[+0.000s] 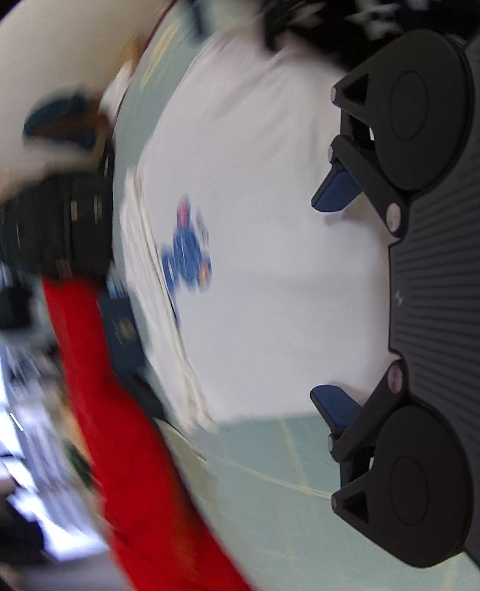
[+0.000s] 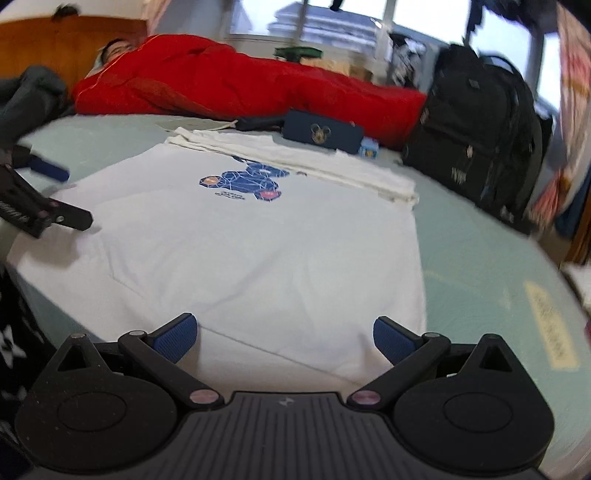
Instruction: Fold clothes
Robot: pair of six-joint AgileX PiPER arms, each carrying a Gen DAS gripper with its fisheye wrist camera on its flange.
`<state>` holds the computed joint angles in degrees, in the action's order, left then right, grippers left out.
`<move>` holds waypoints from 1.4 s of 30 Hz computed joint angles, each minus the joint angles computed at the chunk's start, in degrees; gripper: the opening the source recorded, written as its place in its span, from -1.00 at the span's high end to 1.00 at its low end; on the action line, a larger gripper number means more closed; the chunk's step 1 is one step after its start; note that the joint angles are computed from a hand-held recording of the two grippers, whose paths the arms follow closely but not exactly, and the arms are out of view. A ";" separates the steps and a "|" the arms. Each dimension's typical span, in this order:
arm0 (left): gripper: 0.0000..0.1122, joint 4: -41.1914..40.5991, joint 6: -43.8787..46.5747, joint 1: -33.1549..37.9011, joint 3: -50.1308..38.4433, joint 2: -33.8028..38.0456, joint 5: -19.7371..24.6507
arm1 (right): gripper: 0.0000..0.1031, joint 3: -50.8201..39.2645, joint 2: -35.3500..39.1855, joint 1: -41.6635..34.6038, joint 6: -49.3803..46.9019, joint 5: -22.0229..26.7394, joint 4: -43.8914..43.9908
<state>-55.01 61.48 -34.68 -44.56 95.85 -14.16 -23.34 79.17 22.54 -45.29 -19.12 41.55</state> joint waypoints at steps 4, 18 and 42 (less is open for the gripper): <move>-0.78 13.13 0.13 -7.20 6.40 -0.57 -8.30 | -1.00 -0.40 -0.18 2.01 -8.50 -1.31 5.18; -0.80 2.40 13.43 -17.50 4.50 9.03 -23.24 | -1.00 0.68 0.61 8.83 -10.94 -2.37 9.56; -0.80 7.87 9.59 -15.35 5.05 3.31 -20.46 | -1.00 -2.06 16.37 28.78 -21.41 -35.78 18.35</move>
